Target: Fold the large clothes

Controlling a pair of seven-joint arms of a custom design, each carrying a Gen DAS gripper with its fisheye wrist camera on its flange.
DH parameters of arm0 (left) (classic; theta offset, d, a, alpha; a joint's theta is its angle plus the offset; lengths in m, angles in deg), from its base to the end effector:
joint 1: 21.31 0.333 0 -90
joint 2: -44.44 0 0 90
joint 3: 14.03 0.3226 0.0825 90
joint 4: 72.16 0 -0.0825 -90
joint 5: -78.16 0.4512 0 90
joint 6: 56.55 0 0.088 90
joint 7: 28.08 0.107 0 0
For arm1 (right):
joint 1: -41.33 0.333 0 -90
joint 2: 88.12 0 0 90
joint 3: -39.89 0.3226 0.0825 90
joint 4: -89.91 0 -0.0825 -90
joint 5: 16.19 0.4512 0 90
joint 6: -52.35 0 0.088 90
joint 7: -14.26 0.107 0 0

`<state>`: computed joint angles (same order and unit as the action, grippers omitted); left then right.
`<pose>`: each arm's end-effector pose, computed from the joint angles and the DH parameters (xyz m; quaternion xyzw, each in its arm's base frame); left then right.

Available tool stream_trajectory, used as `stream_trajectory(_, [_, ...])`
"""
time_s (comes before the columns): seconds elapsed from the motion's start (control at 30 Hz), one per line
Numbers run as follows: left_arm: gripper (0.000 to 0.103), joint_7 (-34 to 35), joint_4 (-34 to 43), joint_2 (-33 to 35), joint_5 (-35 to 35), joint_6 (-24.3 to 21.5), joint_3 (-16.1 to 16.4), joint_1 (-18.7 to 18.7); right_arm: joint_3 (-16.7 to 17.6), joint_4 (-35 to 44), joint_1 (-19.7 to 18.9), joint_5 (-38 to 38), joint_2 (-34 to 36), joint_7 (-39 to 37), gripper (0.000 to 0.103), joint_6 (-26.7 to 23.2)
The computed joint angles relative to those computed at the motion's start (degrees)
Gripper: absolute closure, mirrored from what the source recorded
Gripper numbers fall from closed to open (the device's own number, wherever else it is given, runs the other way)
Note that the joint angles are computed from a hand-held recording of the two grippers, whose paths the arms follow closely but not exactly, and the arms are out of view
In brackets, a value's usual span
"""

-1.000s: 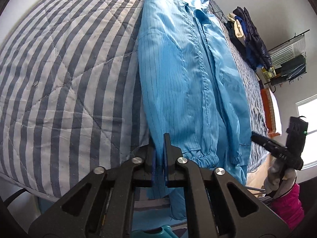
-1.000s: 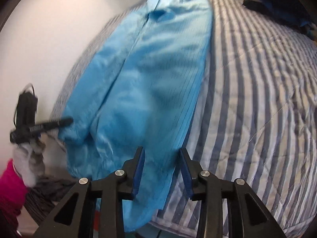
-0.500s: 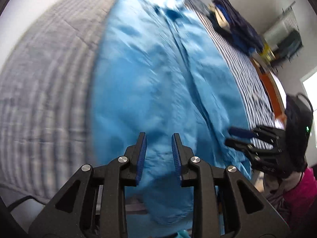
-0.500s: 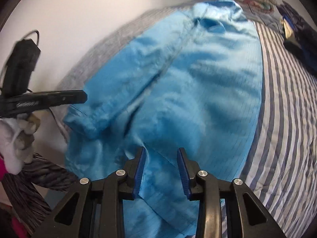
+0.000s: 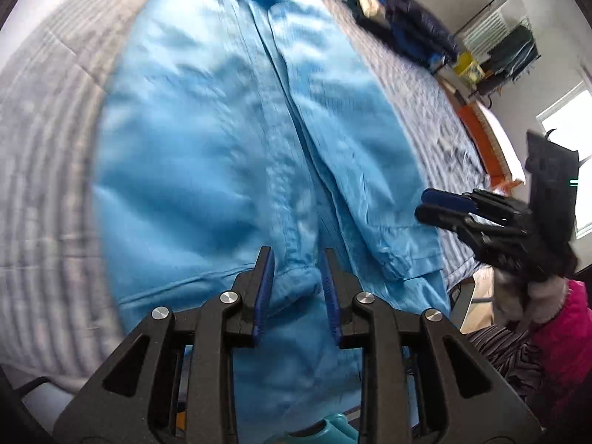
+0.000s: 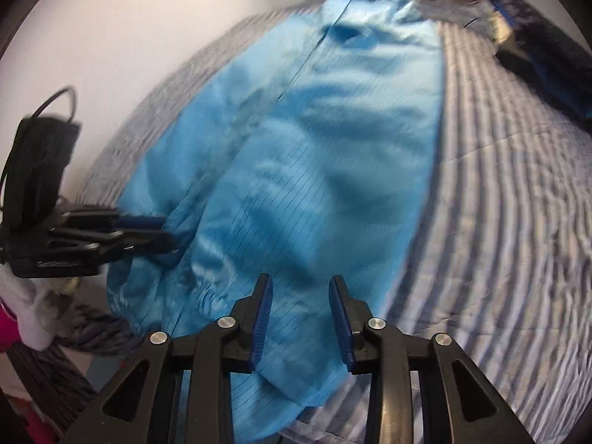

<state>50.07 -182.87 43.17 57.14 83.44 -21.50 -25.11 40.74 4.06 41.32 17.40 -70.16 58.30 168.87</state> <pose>0.6456 -0.1297 0.5375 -0.7471 0.5939 -0.2981 0.0188 0.7469 0.0408 0.5112 -0.8472 0.4432 0.0065 0.2931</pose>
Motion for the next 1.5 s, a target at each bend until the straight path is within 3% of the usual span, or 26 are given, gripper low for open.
stream_trajectory(0.07, [0.045, -2.7, -3.1, -3.3, 3.0, 2.8, 0.5, 0.7, -0.2, -0.3, -1.0, 3.0, 0.2, 1.5, 0.051, 1.8])
stream_trajectory(0.13, [0.044, -4.9, -5.9, -5.8, 3.6, 4.6, 1.5, 1.2, -0.6, 2.3, -1.8, 3.6, 2.3, 5.4, 0.044, -0.6])
stream_trajectory(0.2, [0.044, -4.9, -7.4, -6.7, 0.2, 3.8, 3.3, 1.4, -0.5, 4.9, -3.4, 5.0, 4.4, 8.0, 0.044, -4.8])
stream_trajectory(0.3, [0.044, -2.6, -8.4, -5.7, -10.7, 1.5, 5.9, 1.5, 0.1, 7.3, -5.2, 6.9, 6.5, 9.7, 0.035, -9.3])
stream_trajectory(0.37, [0.044, -1.6, -10.1, -5.9, -17.5, 1.0, 6.7, 2.2, 0.5, 8.9, -6.5, 8.5, 8.3, 11.0, 0.035, -12.8])
stream_trajectory(0.47, [0.044, 3.0, -11.6, -6.3, -26.2, 1.4, 7.3, 2.7, 1.4, 9.4, -8.1, 11.6, 9.4, 12.4, 0.035, -16.3])
stream_trajectory(0.6, [0.044, 6.0, -11.9, -6.3, -31.3, 0.7, 7.1, 3.1, 2.1, 10.2, -10.1, 15.7, 10.9, 12.9, 0.035, -20.2])
stream_trajectory(0.8, [0.06, 9.9, -8.9, -3.1, -35.5, -2.7, 5.9, 3.9, 3.7, 15.1, -11.8, 19.5, 15.3, 15.3, 0.035, -25.0])
stream_trajectory(0.83, [0.068, 10.1, -8.6, -2.7, -35.9, -2.9, 5.6, 4.2, 4.0, 16.0, -11.8, 19.6, 16.0, 15.2, 0.035, -25.5])
stream_trajectory(0.97, [0.095, 9.6, -6.5, -0.9, -34.9, -4.4, 4.3, 4.8, 5.1, 18.4, -11.6, 19.9, 18.0, 16.7, 0.058, -28.4])
stream_trajectory(1.03, [0.097, 10.8, -6.6, -1.5, -35.6, -3.8, 3.9, 4.9, 5.4, 19.3, -11.6, 19.8, 18.6, 17.1, 0.067, -29.9])
stream_trajectory(1.07, [0.098, 11.4, -6.5, -1.9, -36.2, -3.2, 3.7, 4.8, 5.6, 20.3, -11.8, 20.0, 19.4, 17.8, 0.079, -31.0])
stream_trajectory(1.17, [0.099, 12.5, -5.5, -1.8, -38.0, -2.0, 3.6, 4.6, 5.9, 19.4, -11.9, 21.2, 18.6, 18.4, 0.096, -30.1])
stream_trajectory(1.5, [0.1, 14.1, 2.7, 1.2, -41.1, 1.4, 3.3, 5.5, 7.8, 23.9, -12.5, 27.7, 18.9, 20.4, 0.101, -27.1])
